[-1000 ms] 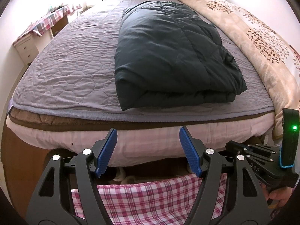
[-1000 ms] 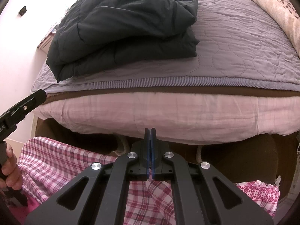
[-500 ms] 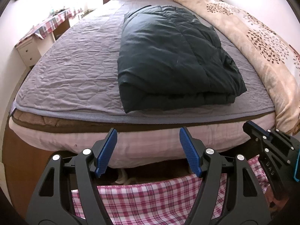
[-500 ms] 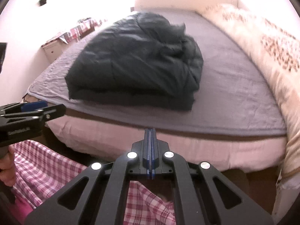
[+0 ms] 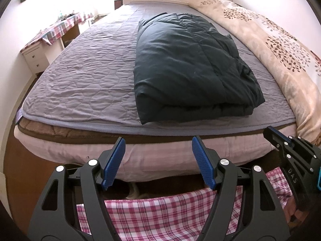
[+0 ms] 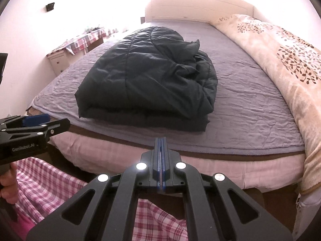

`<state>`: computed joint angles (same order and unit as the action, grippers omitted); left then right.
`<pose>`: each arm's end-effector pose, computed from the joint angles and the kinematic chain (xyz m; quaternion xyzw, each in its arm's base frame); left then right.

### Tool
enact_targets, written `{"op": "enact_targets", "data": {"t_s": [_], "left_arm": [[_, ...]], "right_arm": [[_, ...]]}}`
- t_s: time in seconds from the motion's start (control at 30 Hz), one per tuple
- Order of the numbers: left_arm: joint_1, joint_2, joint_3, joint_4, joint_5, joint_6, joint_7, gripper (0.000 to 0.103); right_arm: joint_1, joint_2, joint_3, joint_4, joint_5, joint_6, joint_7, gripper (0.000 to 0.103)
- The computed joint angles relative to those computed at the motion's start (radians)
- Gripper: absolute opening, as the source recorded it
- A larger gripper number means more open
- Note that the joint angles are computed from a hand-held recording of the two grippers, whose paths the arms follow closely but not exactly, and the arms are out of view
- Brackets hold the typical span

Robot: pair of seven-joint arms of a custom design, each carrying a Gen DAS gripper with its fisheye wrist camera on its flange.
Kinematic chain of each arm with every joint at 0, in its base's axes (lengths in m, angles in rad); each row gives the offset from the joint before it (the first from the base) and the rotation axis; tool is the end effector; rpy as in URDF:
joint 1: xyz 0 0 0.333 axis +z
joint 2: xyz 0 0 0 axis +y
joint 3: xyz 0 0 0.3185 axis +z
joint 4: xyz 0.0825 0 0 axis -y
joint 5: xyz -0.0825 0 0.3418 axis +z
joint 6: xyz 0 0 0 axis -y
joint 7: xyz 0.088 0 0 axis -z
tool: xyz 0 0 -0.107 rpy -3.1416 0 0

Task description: Fold large clothes

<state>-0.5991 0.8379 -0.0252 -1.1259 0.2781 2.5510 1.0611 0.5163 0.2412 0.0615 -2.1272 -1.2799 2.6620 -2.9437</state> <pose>0.6283 -0.4479 0.3895 -0.5711 0.7626 -0.2587 0.1594 0.4501 0.3249 0.3450 -0.6238 0.6911 -0.2732 0.2420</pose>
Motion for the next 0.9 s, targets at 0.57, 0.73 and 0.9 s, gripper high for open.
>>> {"op": "enact_targets", "data": {"t_s": [0.57, 0.73, 0.9], "left_arm": [[-0.008, -0.043, 0.013, -0.075, 0.017, 0.093, -0.008, 0.068], [-0.026, -0.061, 0.039, -0.102, 0.043, 0.129, -0.032, 0.068], [-0.049, -0.094, 0.084, -0.159, 0.086, 0.199, -0.1, 0.069]], "right_arm": [[-0.019, 0.014, -0.005, 0.021, 0.101, 0.026, -0.021, 0.003], [0.002, 0.041, -0.007, 0.07, 0.168, -0.028, -0.076, 0.003], [0.033, 0.051, -0.021, 0.091, 0.144, -0.071, -0.067, 0.003]]}}
